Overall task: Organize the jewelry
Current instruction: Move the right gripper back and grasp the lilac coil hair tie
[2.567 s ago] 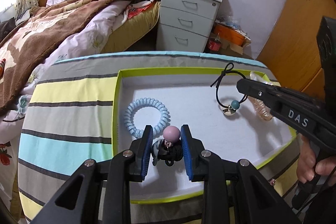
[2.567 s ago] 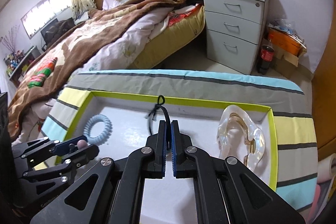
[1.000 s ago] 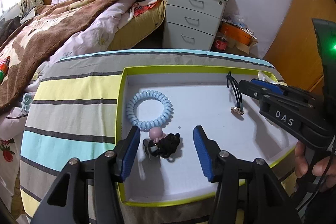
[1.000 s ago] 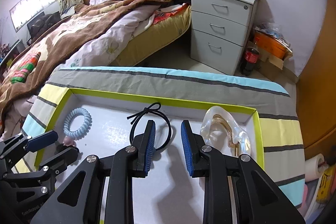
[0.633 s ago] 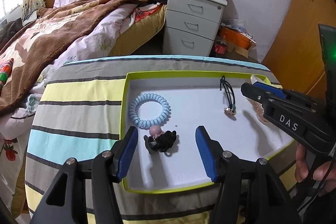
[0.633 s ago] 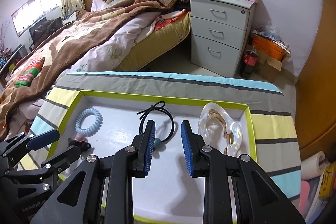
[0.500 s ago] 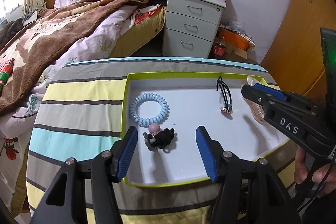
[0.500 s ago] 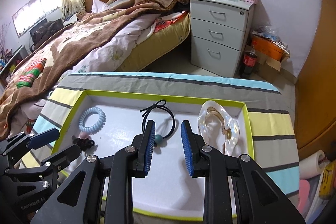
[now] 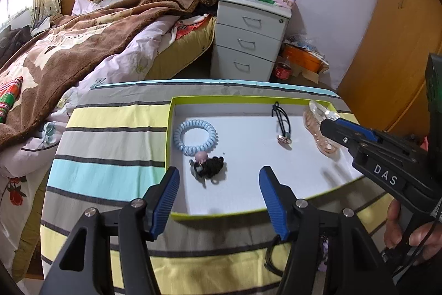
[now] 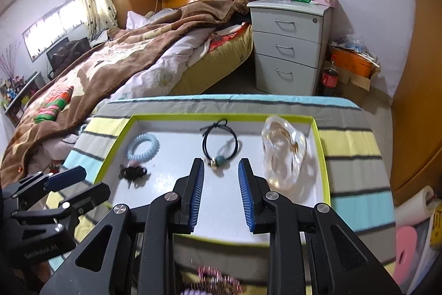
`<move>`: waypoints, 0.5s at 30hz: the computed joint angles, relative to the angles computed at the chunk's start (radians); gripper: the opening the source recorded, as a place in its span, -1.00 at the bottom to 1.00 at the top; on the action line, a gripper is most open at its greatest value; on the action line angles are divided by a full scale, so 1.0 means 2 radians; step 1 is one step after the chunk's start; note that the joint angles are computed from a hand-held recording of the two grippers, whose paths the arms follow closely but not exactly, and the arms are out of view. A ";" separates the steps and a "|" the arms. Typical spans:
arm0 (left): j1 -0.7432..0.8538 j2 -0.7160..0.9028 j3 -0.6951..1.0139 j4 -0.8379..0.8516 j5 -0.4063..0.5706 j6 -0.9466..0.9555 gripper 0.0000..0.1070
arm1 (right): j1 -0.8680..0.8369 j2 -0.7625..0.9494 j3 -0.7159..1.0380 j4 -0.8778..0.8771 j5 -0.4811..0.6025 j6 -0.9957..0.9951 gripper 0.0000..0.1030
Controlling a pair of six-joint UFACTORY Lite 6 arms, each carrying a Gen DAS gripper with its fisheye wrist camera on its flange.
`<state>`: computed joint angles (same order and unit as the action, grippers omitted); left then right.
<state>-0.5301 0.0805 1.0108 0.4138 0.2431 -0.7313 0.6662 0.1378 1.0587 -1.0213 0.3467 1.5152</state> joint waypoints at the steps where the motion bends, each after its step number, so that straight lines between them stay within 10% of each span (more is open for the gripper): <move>1: 0.001 -0.007 -0.007 -0.010 -0.004 0.009 0.18 | 0.006 -0.012 -0.015 -0.017 0.002 0.021 -0.33; 3: -0.001 -0.027 -0.029 -0.031 -0.013 0.030 0.21 | 0.018 -0.039 -0.050 -0.052 0.000 0.067 -0.09; 15: -0.022 -0.092 -0.121 -0.148 -0.036 0.126 0.25 | 0.077 -0.145 -0.188 -0.107 0.034 0.181 -0.08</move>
<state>-0.5743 -0.1041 0.7687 0.1180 0.1718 -0.4801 0.8203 -0.1528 0.6830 -1.2349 0.4138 1.8763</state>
